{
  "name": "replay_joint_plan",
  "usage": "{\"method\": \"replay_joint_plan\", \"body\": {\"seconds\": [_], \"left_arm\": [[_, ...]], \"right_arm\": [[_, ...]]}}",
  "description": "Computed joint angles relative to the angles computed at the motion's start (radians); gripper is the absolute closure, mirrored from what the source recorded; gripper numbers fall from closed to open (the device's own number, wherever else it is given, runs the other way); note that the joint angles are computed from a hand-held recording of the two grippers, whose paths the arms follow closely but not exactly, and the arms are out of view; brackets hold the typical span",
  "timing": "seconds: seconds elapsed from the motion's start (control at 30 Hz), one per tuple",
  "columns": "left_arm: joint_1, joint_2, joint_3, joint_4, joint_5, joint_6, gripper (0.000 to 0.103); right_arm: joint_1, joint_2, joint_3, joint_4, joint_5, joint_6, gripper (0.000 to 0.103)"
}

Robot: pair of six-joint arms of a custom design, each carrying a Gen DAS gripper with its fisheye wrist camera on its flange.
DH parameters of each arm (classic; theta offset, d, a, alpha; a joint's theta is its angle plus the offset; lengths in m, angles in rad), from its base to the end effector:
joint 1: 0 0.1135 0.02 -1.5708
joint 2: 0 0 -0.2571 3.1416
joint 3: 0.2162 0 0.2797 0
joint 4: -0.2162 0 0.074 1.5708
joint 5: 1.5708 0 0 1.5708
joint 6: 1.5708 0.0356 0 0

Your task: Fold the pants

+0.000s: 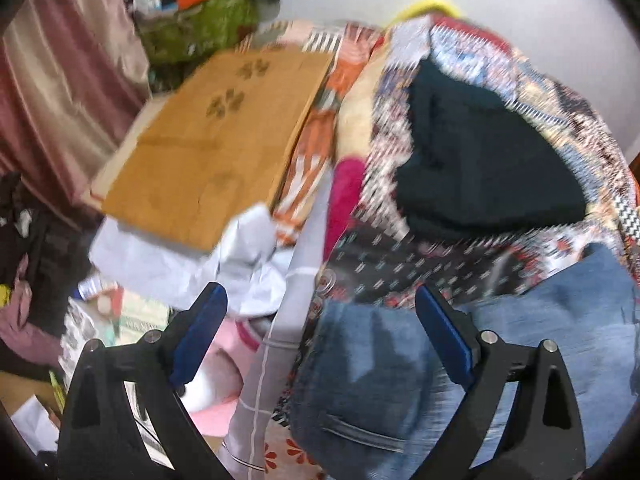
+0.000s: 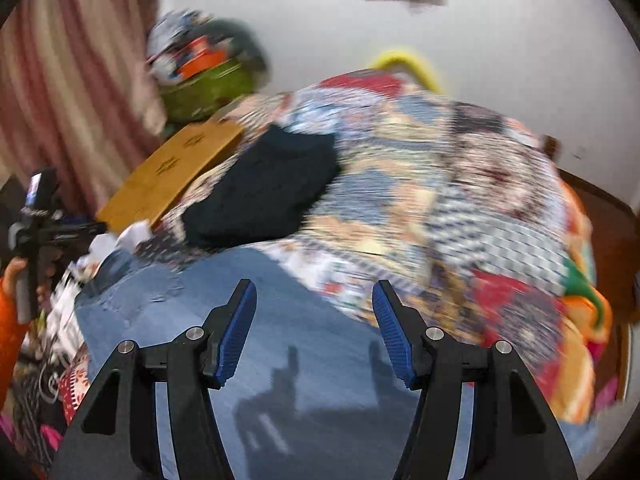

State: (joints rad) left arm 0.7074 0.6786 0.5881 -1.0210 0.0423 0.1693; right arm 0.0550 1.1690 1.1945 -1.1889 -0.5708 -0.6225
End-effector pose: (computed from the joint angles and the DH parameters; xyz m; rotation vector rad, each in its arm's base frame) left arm 0.1119 0.0937 0.2117 -0.7048 2.6063 0.2162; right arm 0.2308 0.0320 0.3216 -0.9895 2.3452 0.5687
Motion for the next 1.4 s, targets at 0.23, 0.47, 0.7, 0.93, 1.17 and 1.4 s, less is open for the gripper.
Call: {"method": "replay_joint_plan", "body": {"seconds": [0.23,0.47,0.7,0.93,1.17,1.4], "left_arm": [[0.172,0.122,-0.121,0.018,0.191,0.144,0.024],[0.158,-0.027,-0.182,-0.032,0.243,0.143,0.054],[0.107,-0.227,-0.19,-0.112,0.19,0.063,0.091],[-0.056,-0.344,-0.097,-0.115,0.031,-0.06,0.094],[0.037,-0.237,-0.071,-0.072,0.097,-0.028,0.092],[0.142,-0.052,-0.142,-0.022,0.083,0.065,0.076]], "right_arm": [[0.255,0.109,-0.025,0.095,0.125,0.078,0.047],[0.366,0.255,0.006,0.119,0.182,0.084,0.047],[0.343,0.199,-0.045,0.136,0.136,0.081,0.071],[0.406,0.001,-0.157,0.295,0.24,0.085,0.082],[0.401,0.088,-0.109,0.395,0.325,0.161,0.081],[0.371,0.155,0.007,0.223,0.324,0.164,0.066]]}}
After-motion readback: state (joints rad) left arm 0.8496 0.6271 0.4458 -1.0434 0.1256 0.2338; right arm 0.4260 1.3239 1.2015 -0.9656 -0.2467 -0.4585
